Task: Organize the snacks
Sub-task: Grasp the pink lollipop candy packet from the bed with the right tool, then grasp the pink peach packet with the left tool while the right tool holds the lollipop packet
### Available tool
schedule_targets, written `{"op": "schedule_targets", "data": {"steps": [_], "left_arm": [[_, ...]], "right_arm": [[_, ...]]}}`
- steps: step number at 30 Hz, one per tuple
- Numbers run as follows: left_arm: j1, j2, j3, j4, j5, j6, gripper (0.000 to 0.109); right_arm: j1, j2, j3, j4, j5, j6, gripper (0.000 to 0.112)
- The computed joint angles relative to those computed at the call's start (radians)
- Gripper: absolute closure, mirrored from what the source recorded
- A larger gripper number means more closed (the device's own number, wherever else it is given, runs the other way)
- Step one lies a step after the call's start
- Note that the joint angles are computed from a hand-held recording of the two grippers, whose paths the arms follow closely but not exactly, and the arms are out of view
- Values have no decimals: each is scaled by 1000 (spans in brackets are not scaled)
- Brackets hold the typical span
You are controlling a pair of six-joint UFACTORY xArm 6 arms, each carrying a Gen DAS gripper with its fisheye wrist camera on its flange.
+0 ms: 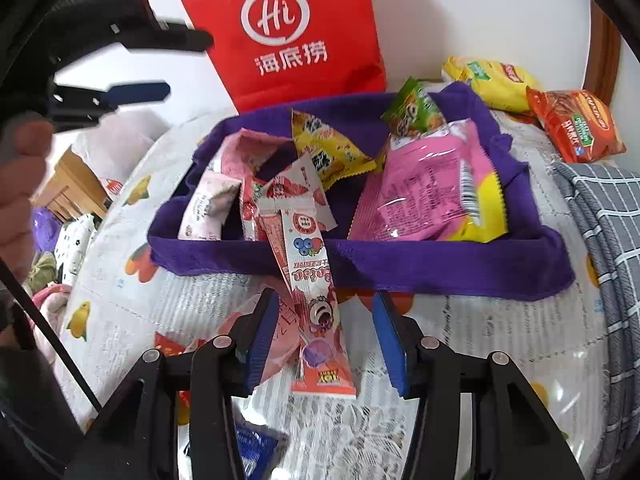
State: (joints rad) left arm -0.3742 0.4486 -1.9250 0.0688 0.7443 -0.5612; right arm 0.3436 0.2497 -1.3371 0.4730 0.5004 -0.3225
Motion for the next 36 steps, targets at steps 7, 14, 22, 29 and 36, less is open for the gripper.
{"op": "schedule_targets", "data": {"steps": [7, 14, 22, 29, 36], "left_arm": [[1, -15, 16, 11, -9, -20, 47], [-4, -15, 7, 50, 5, -44, 47], [-51, 0, -29, 137, 63, -52, 47], [-115, -114, 163, 266, 56, -60, 47], [-127, -184, 381, 172, -14, -60, 44]], "right_arm": [[3, 39, -2, -43, -47, 29, 91], [-60, -62, 118, -48, -111, -38, 91], [-64, -53, 148, 81, -144, -189, 90], [-42, -49, 158, 95, -168, -207, 91], [-52, -55, 159, 140, -161, -233, 91]]}}
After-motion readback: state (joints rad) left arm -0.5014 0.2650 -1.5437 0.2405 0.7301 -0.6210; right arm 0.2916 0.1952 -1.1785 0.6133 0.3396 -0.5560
